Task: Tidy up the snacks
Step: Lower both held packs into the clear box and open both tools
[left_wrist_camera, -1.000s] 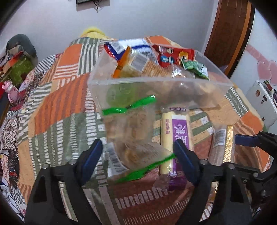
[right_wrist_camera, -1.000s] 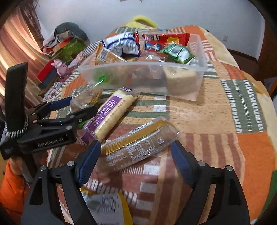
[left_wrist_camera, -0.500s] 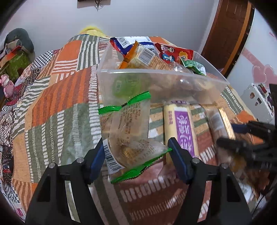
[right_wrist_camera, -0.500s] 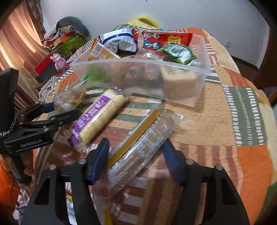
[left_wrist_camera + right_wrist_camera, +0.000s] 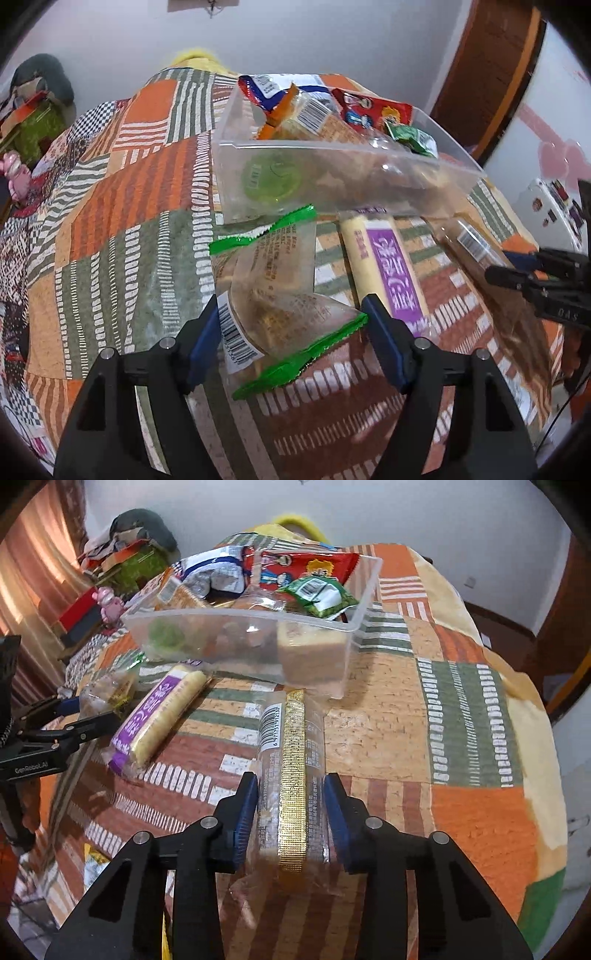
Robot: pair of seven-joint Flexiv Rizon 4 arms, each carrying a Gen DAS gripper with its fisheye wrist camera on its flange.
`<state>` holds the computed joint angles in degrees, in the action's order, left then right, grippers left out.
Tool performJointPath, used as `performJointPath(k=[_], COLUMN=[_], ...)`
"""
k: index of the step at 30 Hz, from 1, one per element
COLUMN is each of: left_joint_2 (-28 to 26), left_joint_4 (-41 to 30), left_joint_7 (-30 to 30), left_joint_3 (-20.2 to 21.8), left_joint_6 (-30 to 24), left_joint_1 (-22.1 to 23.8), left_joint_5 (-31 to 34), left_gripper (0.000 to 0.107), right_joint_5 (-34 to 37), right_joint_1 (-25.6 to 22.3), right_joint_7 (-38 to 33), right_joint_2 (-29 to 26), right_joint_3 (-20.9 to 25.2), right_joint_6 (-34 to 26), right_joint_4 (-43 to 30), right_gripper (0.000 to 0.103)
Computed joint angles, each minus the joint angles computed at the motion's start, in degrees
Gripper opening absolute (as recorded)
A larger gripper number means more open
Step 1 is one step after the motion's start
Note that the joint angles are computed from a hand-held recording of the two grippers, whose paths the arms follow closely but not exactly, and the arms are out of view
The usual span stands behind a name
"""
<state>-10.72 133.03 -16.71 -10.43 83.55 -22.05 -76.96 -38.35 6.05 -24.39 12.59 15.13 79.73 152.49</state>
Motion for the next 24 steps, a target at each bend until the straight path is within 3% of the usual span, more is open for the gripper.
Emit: performJointPath(k=[5, 7, 11, 13, 16, 24], left_joint_2=[-2.2, -3.3, -4.4, -4.7, -4.8, -2.3], left_joint_4=[-0.9, -1.2, -1.4, -1.9, -2.9, -2.3], left_joint_7=[-5.9, -8.3, -8.0, -4.2, 0.9, 10.1], left_joint_3=[-0.3, -0.7, -3.3, -5.4, -5.2, -0.7], left_joint_6=[1.1, 1.5, 2.4, 3.9, 4.5, 5.0], left_joint_1=[1.1, 1.9, 4.1, 4.6, 2.8, -3.9], left_joint_5=[5.8, 8.6, 7.2, 1.8, -4.4, -14.2], left_gripper=[0.078, 0.079, 0.08, 0.079, 0.074, 0.072], right_joint_5=[-2.3, -6.9, -12.6, -15.7, -18.3, -24.5], right_joint_1=[-0.5, -1.8, -2.4, -3.1, -3.7, -7.3], right_joint_7=[3.0, 6.5, 10.5, 12.3, 14.3, 19.1], right_joint_2=[-3.9, -5.2, -5.2, -5.0, -4.7, -2.3], right_joint_3=[-0.7, -1.0, -1.9, -2.3, -2.7, -2.5], right_joint_6=[1.5, 2.5, 2.7, 3.5, 4.3, 7.4], right_joint_4=[-1.6, -1.8, -1.9, -1.6, -1.2, 0.4], right_gripper=[0.038, 0.038, 0.035, 0.034, 0.033, 0.033])
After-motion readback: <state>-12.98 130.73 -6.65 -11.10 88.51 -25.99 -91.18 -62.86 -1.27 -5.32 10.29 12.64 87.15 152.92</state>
